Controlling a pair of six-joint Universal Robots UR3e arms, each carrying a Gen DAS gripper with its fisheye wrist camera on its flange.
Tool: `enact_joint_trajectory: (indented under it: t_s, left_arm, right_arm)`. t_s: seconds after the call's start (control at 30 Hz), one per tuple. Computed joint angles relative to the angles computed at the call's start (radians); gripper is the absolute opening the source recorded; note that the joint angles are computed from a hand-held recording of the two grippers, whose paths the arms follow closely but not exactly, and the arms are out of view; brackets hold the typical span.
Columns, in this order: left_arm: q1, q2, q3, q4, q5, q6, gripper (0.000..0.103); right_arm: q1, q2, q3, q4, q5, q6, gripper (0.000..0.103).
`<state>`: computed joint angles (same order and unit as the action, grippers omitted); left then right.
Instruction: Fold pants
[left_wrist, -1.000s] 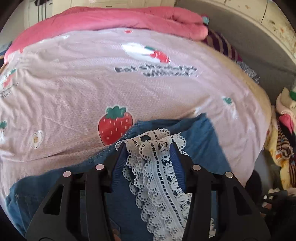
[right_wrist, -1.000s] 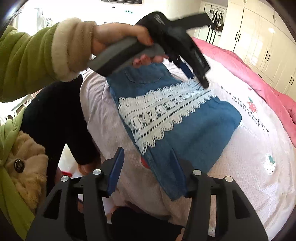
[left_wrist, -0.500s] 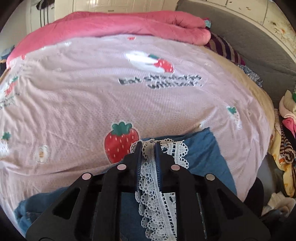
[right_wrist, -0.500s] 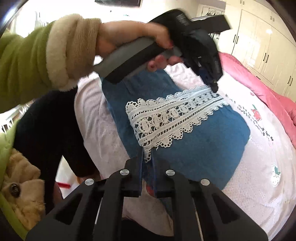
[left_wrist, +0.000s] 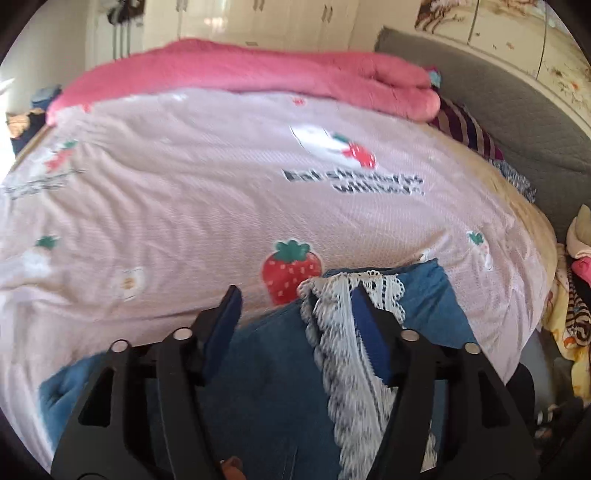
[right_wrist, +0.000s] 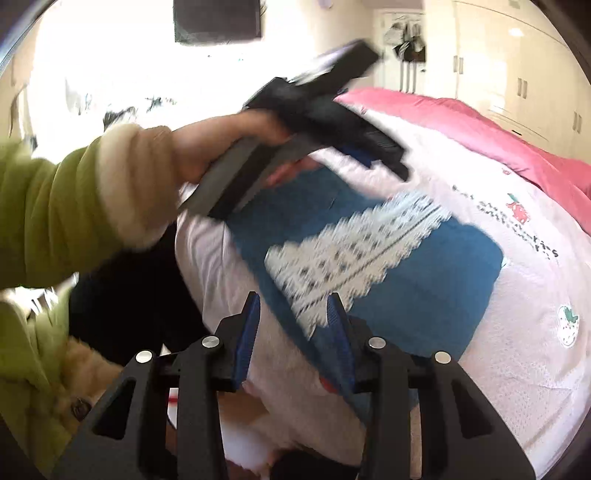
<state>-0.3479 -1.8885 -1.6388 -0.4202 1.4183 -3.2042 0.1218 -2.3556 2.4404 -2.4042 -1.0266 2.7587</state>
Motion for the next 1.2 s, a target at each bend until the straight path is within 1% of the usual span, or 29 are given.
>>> enact_joint_trajectory:
  t_s: [0.03,0.07,0.13,0.17,0.2,0.23,0.3,0.37,0.43,0.57,0.63,0.67,0.7,0.73,0.77,0.8,0.83,0.9,0.97,1.0,1.17,1.2]
  left_arm:
    - [0.002,0.045,-0.059,0.039,0.015,-0.007,0.063]
    - [0.007,0.085,-0.110,0.066,0.027,-0.015,0.066]
    - [0.028,0.173,-0.217,0.107,0.029,-0.029,0.069]
    - [0.036,0.213,-0.266,0.124,0.037,-0.035,0.070]
    - [0.039,0.246,-0.308,0.134,0.057,-0.038,0.073]
    - [0.045,0.275,-0.341,0.136,0.067,-0.036,0.074]
    - [0.054,0.331,-0.408,0.133,0.096,-0.030,0.079]
    - [0.065,0.360,-0.451,0.133,0.095,-0.021,0.081]
    - [0.071,0.372,-0.488,0.146,0.111,-0.019,0.084]
    - [0.084,0.390,-0.538,0.168,0.117,-0.037,0.084]
    - [0.086,0.424,-0.566,0.183,0.114,-0.047,0.086]
    - [0.085,0.441,-0.575,0.187,0.119,-0.046,0.087]
    - [0.084,0.464,-0.581,0.186,0.130,-0.040,0.090]
    - [0.083,0.482,-0.584,0.182,0.144,-0.036,0.091]
    - [0.084,0.500,-0.587,0.180,0.156,-0.034,0.092]
    - [0.087,0.522,-0.593,0.175,0.168,-0.032,0.093]
    - [0.088,0.540,-0.595,0.168,0.183,-0.035,0.093]
    - [0.096,0.574,-0.601,0.148,0.206,-0.036,0.093]
    - [0.117,0.605,-0.610,0.128,0.199,-0.031,0.093]
    - [0.129,0.617,-0.614,0.120,0.193,-0.029,0.093]
    - [0.212,0.683,-0.637,0.068,0.130,-0.005,0.093]
    - [0.249,0.708,-0.649,0.049,0.096,0.003,0.093]
  right_arm:
    - [0.022,0.041,-0.007,-0.042,-0.017,0.025,0.036]
    - [0.050,0.092,-0.019,-0.088,-0.038,0.053,0.036]
    - [0.136,0.232,-0.052,-0.201,-0.111,0.110,0.036]
    - [0.173,0.287,-0.074,-0.227,-0.148,0.128,0.035]
    - [0.224,0.359,-0.111,-0.242,-0.205,0.154,0.029]
    - [0.255,0.410,-0.141,-0.239,-0.237,0.172,0.021]
    - [0.305,0.496,-0.182,-0.249,-0.280,0.206,0.020]
    - [0.349,0.556,-0.205,-0.266,-0.329,0.234,0.020]
    - [0.354,0.580,-0.202,-0.290,-0.332,0.260,0.020]
    - [0.307,0.539,-0.176,-0.258,-0.278,0.262,0.020]
    - [0.264,0.482,-0.186,-0.177,-0.222,0.255,0.024]
    - [0.221,0.426,-0.177,-0.139,-0.166,0.252,0.024]
    - [0.192,0.392,-0.171,-0.128,-0.132,0.248,0.027]
    - [0.173,0.356,-0.168,-0.117,-0.113,0.248,0.034]
    - [0.172,0.332,-0.171,-0.115,-0.117,0.255,0.039]
    - [0.179,0.321,-0.175,-0.122,-0.124,0.262,0.047]
    - [0.189,0.318,-0.181,-0.132,-0.129,0.267,0.049]
    - [0.241,0.344,-0.200,-0.177,-0.159,0.276,0.050]
    - [0.313,0.395,-0.227,-0.234,-0.213,0.279,0.053]
    - [0.342,0.421,-0.240,-0.257,-0.232,0.281,0.057]
    - [0.447,0.557,-0.314,-0.331,-0.300,0.267,0.065]
    - [0.477,0.605,-0.349,-0.345,-0.323,0.274,0.066]
